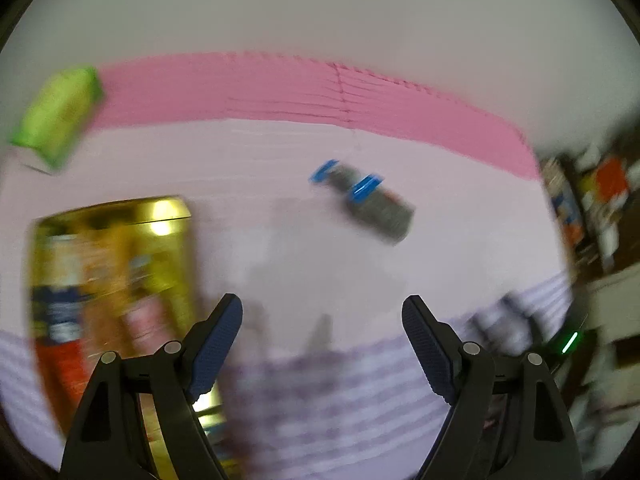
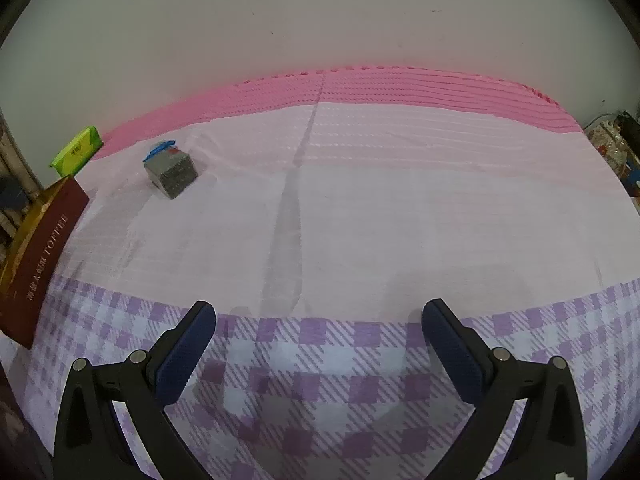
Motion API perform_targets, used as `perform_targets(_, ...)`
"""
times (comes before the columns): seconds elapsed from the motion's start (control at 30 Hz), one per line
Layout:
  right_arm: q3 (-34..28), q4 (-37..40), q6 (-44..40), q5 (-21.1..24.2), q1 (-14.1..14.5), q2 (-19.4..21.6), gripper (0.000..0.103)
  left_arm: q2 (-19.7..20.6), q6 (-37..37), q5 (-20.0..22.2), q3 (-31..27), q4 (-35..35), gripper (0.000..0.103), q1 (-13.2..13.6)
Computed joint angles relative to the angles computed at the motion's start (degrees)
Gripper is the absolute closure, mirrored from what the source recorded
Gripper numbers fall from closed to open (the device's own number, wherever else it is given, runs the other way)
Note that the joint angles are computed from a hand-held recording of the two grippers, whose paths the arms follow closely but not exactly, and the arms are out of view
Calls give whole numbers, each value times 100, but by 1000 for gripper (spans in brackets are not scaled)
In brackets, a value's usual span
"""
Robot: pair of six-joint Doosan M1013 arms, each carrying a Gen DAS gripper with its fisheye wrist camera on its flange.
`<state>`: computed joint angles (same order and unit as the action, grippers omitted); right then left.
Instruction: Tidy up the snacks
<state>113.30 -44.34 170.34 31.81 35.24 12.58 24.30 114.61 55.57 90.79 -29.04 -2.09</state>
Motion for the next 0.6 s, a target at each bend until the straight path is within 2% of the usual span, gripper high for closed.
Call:
perform_targets(0.03,14,-3,2,-58,-12,-11,0,181,-201,229,-223,-110,21,-25)
perform_targets(0.1,50,-18,25,-174,-29,-38,0,435,-552,424,-529,-147,21,-97)
perform_targets(0.27,162,-86,128,-522,-84,-111,0,1102,-1556,912,-1347,252,22,-362)
perform_targets(0.47,267,-122,166,-912,-152,-186,0,1476,-2230,1167,-1787,615,22,-534)
perform_targets(0.53,285,-149,195,-979,-159,-200,0,1578,-2460,1224,-1915,790,27,-588)
perform_targets(0.6,299,-151,197,-1056,-177,-209,0,1677,-2625,1362,-2020,842,38,-613)
